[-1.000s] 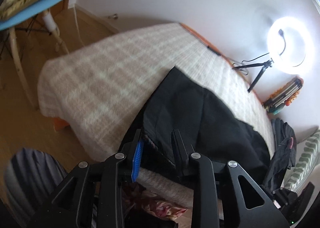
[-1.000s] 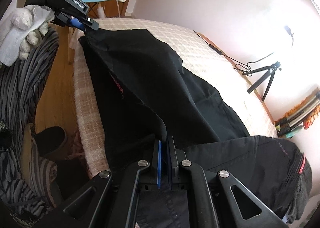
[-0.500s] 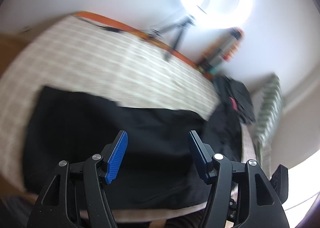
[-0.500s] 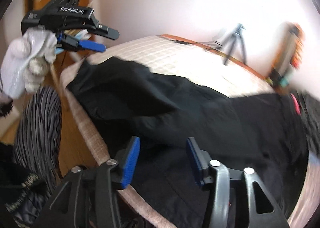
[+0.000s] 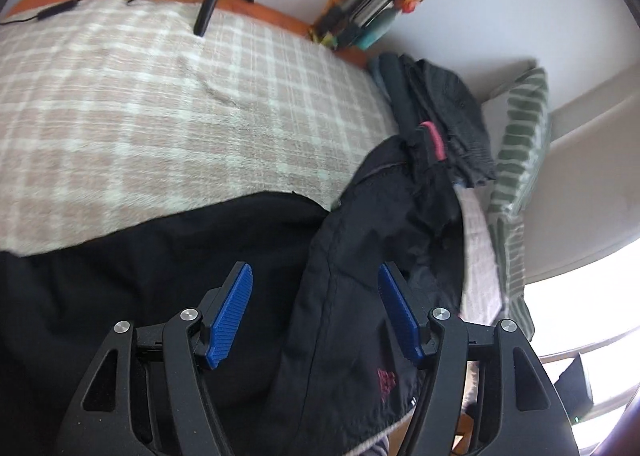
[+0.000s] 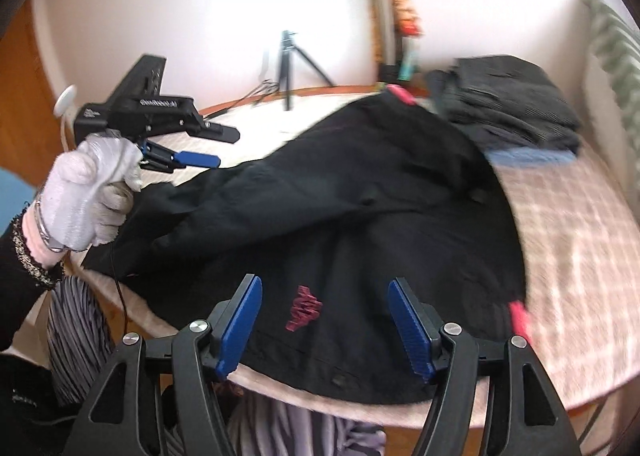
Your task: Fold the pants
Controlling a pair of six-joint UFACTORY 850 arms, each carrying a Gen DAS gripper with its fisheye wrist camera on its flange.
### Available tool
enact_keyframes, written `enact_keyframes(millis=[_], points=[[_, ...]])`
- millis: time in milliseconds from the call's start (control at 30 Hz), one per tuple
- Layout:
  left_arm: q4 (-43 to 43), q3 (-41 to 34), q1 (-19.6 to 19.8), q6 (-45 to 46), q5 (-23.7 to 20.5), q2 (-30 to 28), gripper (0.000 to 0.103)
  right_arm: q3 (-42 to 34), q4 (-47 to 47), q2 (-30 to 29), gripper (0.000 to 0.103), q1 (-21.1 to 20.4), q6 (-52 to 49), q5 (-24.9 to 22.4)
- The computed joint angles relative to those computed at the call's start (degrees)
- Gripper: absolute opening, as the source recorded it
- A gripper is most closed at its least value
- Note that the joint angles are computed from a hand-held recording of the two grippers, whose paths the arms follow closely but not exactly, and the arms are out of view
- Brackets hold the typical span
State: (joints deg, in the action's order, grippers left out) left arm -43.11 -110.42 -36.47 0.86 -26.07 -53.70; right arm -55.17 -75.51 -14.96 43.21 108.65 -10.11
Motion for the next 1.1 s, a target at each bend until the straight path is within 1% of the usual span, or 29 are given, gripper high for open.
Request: enact_keyframes(millis=[67,167,200,300,333,367,400,433,500,533,567,600,667,733,800,933,1000,1033,1100], points=[[4.1,-4.8,-0.07,-4.43,-2.16,-3.1,0.065,2.16,-1.75,1.78,0.068,-0.24,3.53,-0.77],[1.11,-12.77,0.23,-3.21,-7.87,-8.61,0.065,4.27,-3.18,3.46,0.068,-0.8,6.7,-1.54],[1.34,-14.25,0.26,-3.32,-8.8,-9.58,0.065,4.83,-3.29,3.91,0.068,-0.95,7.39,-1.94],[6.36,-20.22,-0.41,-7.32,-11.67,-13.25,0.065,6.17,-3.66,4.9,0.068,-1.45,9.17,-2.65],[6.65,-21.21,-0.53,-7.74,-12.35,-13.94,0.065,6.57,-3.91,5.22,0.068,-1.72,9.85,-2.67],[5.77,-21.62,-0.59,-7.22,-12.38,-14.37,0.062,6.99,-3.91,5.56,0.068,-1.95,10.25,-2.87],[4.54,-20.9,-0.61,-6.34,-11.74,-14.09,0.062,7.36,-3.97,5.81,0.068,-2.05,10.63,-3.22],[3.71,-19.85,-0.62,-5.56,-10.97,-13.51,0.058,7.55,-3.6,5.94,0.068,-2.09,10.61,-3.65],[3.07,-18.67,-0.74,-4.38,-10.02,-12.83,0.022,8.05,-2.79,6.25,0.068,-2.38,10.42,-4.13],[4.13,-19.28,-0.9,-4.84,-9.97,-13.13,0.017,8.28,-2.6,6.37,0.068,-2.53,10.57,-4.31],[4.38,-18.48,-1.13,-3.93,-8.94,-12.57,0.01,8.55,-2.65,6.47,0.068,-2.71,11.13,-4.32],[4.52,-18.54,-1.37,-3.19,-8.35,-12.49,0.008,8.68,-2.8,6.5,0.068,-2.76,11.68,-4.36],[4.47,-17.82,-1.92,-1.64,-6.96,-11.66,0.008,9.15,-3.3,6.73,0.067,-2.97,13.49,-4.68],[2.28,-17.16,-2.47,1.42,-6.04,-10.86,0.008,9.63,-4.58,6.98,0.062,-3.5,16.01,-4.12],[2.04,-15.98,-3.26,3.92,-5.0,-9.6,0.008,10.17,-6.79,7.25,0.062,-4.32,19.5,-3.09],[0.28,-13.3,-5.4,12.0,-4.25,-7.05,0.006,11.13,-10.79,8.18,0.062,-5.34,25.18,-2.32],[-3.69,-10.5,-6.07,18.03,-4.67,-5.23,0.006,11.67,-15.91,8.88,0.062,-6.0,31.09,-1.82],[-4.22,-9.42,-6.58,20.14,-4.97,-4.45,0.006,11.84,-18.76,9.13,0.062,-6.33,34.29,-1.5],[-2.67,-7.59,-7.79,22.32,-4.92,-3.2,0.006,12.41,-27.67,9.93,0.062,-7.35,43.98,-0.6]])
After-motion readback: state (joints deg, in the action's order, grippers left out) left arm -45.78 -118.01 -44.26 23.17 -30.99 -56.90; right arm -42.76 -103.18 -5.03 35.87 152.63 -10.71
